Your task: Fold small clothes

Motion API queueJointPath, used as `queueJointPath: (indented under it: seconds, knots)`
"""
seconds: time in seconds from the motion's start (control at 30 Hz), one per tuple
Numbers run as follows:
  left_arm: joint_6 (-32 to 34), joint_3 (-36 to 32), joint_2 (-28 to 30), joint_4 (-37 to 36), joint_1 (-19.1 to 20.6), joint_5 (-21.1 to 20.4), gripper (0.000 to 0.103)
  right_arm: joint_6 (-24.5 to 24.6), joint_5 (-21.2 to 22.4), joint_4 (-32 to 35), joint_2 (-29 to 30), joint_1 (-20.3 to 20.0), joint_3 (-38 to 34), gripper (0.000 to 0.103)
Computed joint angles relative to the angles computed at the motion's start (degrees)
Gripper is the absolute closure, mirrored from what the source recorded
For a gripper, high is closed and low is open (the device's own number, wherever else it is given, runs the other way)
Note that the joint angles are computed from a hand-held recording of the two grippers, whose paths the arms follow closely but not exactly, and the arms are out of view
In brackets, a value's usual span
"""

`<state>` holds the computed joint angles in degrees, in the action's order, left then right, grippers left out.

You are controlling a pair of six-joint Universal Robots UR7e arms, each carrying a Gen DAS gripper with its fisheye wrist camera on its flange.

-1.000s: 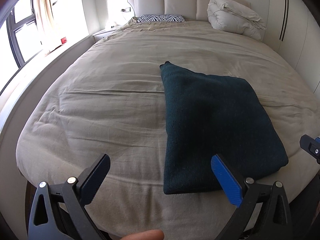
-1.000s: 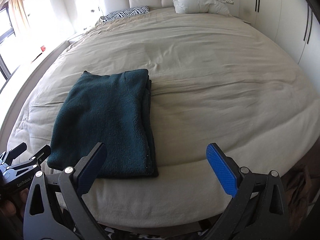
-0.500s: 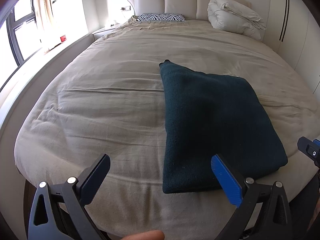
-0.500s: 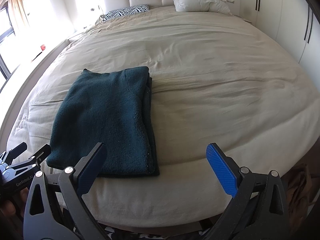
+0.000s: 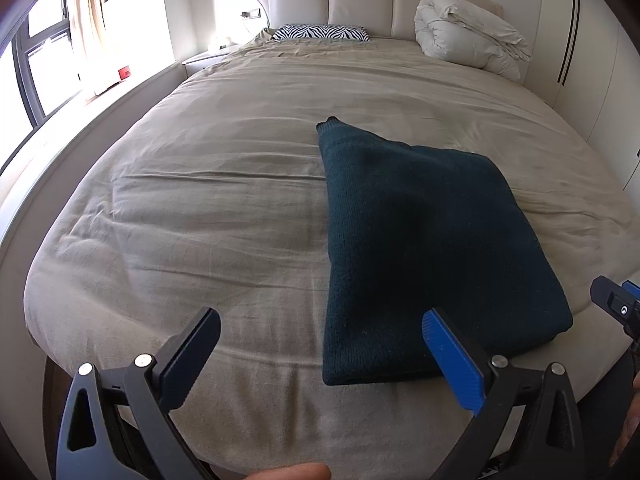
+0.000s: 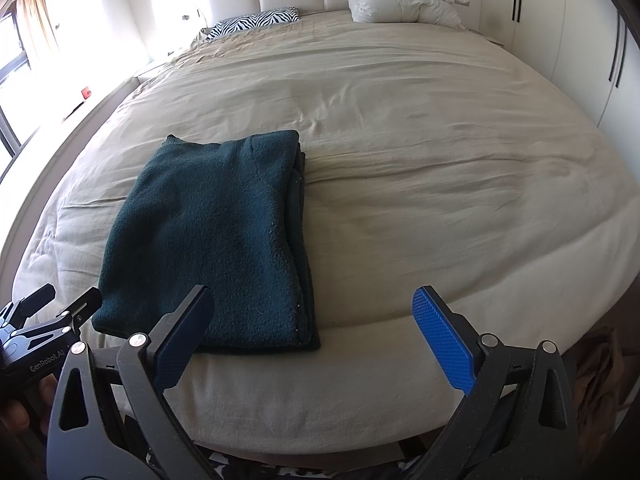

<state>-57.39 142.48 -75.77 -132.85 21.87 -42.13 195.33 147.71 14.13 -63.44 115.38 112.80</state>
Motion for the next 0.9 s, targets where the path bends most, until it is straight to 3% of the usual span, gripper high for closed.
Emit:
queueJointPath:
  seconds: [0.9]
  knots:
    - [0.3,0.2,0.3,-0.8,0.2,-0.4,0.000,0.3,0.0,0.3,0.3,0.0,-0.2,0.002]
